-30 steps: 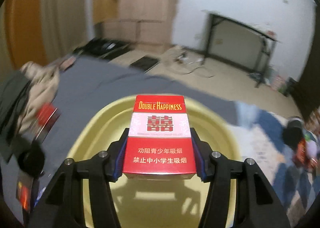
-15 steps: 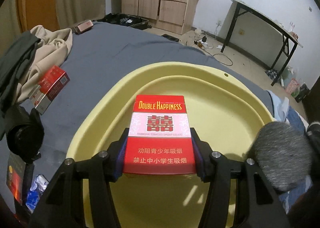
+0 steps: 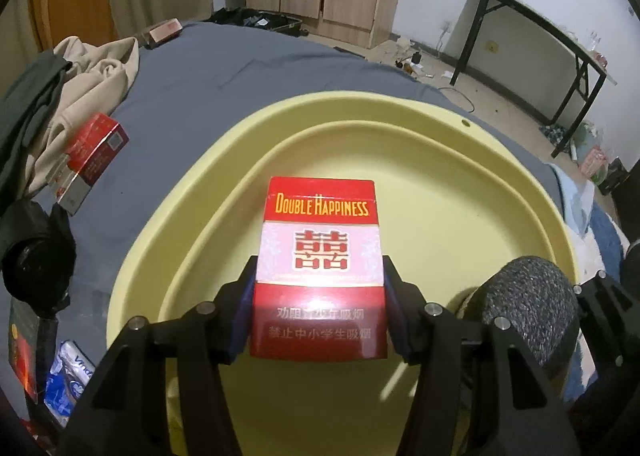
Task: Organize rigid objects
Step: 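Open both tools to drop the pack and foam cylinder into the yellow tray, then move the left tool to a second black foam cylinder while the right tool approaches the Hongqiqu pack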
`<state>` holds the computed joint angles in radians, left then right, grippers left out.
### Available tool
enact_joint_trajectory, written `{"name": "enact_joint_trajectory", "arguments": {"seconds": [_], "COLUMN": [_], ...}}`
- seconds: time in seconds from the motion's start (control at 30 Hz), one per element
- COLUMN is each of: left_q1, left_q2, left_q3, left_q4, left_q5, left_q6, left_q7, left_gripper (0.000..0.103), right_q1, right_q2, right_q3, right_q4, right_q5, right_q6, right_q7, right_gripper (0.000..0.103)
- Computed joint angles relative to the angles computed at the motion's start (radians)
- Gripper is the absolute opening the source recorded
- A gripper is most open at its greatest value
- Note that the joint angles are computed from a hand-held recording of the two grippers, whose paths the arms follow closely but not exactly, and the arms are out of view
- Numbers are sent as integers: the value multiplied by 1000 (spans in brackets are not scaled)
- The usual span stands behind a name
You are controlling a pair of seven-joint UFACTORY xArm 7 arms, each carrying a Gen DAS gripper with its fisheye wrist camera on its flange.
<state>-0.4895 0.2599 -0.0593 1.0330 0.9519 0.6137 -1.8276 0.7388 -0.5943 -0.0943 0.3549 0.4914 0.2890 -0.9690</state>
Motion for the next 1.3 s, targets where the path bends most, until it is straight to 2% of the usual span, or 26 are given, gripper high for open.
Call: {"name": "enact_joint_trajectory", "arguments": {"seconds": [0.07,0.1,0.13,0.23,0.33,0.4,0.43,0.47,0.6,0.67,0.73,0.8,0.9,0.97,1.07,1.17,1.2,1.3], "left_q1": [0,-1,0,-4,-11,-19,-22,-29,-38,-44,-55,-69,-109,-135,-169,-200,-204,-222], "left_q2": [1,-4,-11,-31,-47,-76,-91,-109,-124,-109,-79,-29,59,133,241,336,361,390], "left_q3": [-1,1,4,3,-18,-30,-38,-48,-87,-98,-102,-100,-82,-69,-57,-67,-68,-53], "left_q4": [3,-2,-10,-21,-6,-8,-9,-7,31,69,116,183,296,392,526,640,668,696], "left_q5": [-16,-15,-4,50,46,71,88,112,201,271,327,372,429,450,445,344,311,250], "left_q6": [17,17,8,-1,65,99,118,145,175,142,109,57,-23,-93,-179,-162,-158,-158], "left_q7": [0,-12,-31,-90,-70,-87,-103,-125,-157,-164,-167,-156,-126,-98,-9,158,204,263], "left_gripper": [69,82,89,99,102,103,103,103,103,103,103,103,103,103,103,103,103,103], "right_q1": [18,18,17,29,58,74,72,55,-37,-108,-215,-354,-567,-663,-681,-699,-682,-685], "right_q2": [33,44,52,52,30,10,-29,-62,-244,-333,-412,-480,-522,-512,-417,-319,-291,-234], "right_q3": [13,23,33,48,38,28,-1,-1,-54,-100,-140,-179,-227,-311,-415,-465,-487,-490], "right_q4": [13,20,25,24,-1,-18,-35,-42,-66,-65,-60,-59,-63,-42,28,88,107,136], "right_q5": [12,11,9,2,6,6,2,-5,-34,-46,-65,-103,-173,-213,-181,-140,-118,-74], "right_q6": [-24,-26,-29,-47,-83,-100,-85,-71,-12,36,87,124,129,148,140,122,112,124], "right_q7": [15,28,38,51,51,68,63,83,132,154,177,186,185,131,100,91,79,81], "right_gripper": [68,68,68,78,89,91,91,95,98,103,103,103,103,103,103,103,103,103]}}
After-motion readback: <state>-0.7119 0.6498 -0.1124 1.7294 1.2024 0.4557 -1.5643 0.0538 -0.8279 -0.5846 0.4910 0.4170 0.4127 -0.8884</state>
